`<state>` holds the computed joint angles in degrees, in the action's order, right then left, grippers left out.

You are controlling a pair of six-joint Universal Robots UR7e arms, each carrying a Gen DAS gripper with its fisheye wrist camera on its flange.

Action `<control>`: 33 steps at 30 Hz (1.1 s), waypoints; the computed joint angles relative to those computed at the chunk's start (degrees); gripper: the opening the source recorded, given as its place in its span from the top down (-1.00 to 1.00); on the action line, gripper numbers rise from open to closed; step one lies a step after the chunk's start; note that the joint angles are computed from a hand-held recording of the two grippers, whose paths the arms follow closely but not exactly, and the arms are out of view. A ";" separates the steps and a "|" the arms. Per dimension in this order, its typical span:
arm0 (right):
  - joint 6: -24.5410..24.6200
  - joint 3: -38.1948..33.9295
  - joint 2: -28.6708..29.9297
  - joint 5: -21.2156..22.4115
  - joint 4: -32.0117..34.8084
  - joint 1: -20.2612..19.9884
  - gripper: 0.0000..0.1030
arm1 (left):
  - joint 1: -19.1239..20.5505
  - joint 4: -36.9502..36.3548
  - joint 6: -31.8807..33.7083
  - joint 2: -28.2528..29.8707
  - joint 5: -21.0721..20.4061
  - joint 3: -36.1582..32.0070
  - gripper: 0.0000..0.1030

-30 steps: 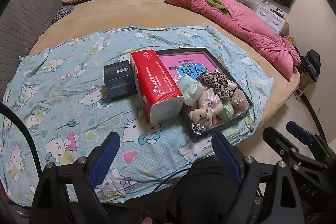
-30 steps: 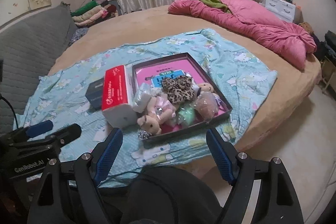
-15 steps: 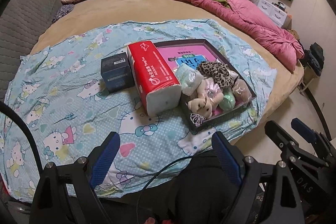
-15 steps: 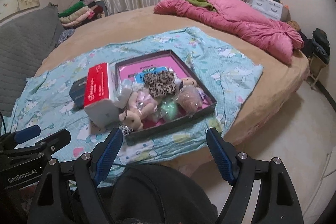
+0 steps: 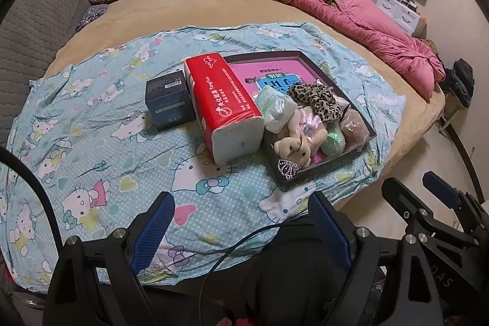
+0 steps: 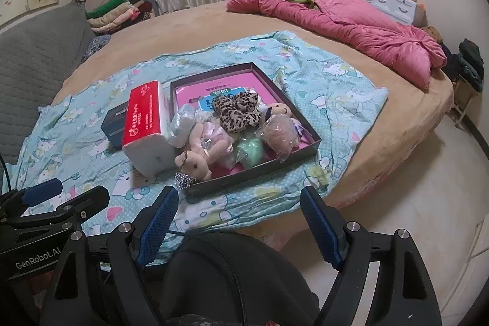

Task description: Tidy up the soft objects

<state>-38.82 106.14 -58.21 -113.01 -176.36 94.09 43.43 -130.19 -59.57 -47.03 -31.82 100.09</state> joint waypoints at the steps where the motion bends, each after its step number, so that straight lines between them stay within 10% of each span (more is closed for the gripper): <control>1: -0.06 0.01 0.06 -0.14 -0.03 0.02 -0.61 | 0.04 -0.04 0.07 0.01 -0.04 -0.02 -0.72; 33: 0.80 -0.15 -0.03 -0.67 0.65 -0.22 -0.61 | 0.44 3.67 -3.28 -0.22 -0.08 -0.28 -0.72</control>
